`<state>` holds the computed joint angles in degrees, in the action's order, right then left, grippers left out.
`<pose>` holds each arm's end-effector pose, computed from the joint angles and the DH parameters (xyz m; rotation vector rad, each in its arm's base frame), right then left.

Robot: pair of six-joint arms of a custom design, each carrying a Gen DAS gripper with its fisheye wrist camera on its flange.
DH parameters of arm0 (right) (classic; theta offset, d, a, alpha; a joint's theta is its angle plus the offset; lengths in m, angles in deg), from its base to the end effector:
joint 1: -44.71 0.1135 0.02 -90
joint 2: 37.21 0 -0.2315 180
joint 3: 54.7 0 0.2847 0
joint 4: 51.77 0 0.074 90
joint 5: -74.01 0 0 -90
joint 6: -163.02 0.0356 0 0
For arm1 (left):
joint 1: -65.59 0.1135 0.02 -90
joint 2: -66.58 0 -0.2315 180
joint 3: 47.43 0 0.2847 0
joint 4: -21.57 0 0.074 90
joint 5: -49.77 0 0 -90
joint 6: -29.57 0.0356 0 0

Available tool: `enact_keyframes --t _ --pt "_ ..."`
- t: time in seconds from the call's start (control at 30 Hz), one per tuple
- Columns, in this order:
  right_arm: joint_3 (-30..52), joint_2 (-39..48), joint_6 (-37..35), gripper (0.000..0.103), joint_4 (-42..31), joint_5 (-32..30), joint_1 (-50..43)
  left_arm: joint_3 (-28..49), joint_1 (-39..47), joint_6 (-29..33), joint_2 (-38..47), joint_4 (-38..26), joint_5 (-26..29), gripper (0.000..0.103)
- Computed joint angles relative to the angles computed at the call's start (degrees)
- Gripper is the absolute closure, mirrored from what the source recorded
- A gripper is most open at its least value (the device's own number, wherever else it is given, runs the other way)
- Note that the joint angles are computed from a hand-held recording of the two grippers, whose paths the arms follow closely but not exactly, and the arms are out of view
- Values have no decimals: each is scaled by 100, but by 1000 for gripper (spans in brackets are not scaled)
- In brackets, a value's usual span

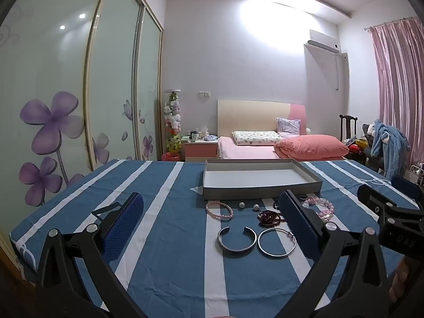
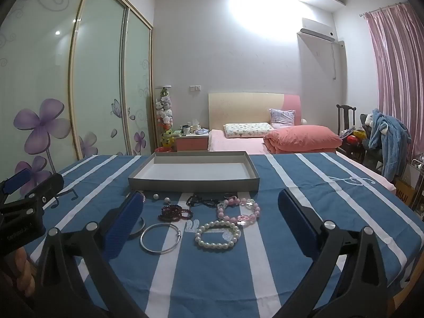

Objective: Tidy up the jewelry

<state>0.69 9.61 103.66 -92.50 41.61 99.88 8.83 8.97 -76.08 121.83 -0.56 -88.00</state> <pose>0.1514 0.1650 0.2752 0.1502 1.8542 -0.0473 0.1673 -0.2060 0.2734 0.1138 1.8126 -0.0812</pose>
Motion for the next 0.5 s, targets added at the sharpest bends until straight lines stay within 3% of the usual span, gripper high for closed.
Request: enact_keyframes --t 0.5 --pt "6 -18 -16 4 -26 1 -9 27 -20 -17 37 -9 -17 2"
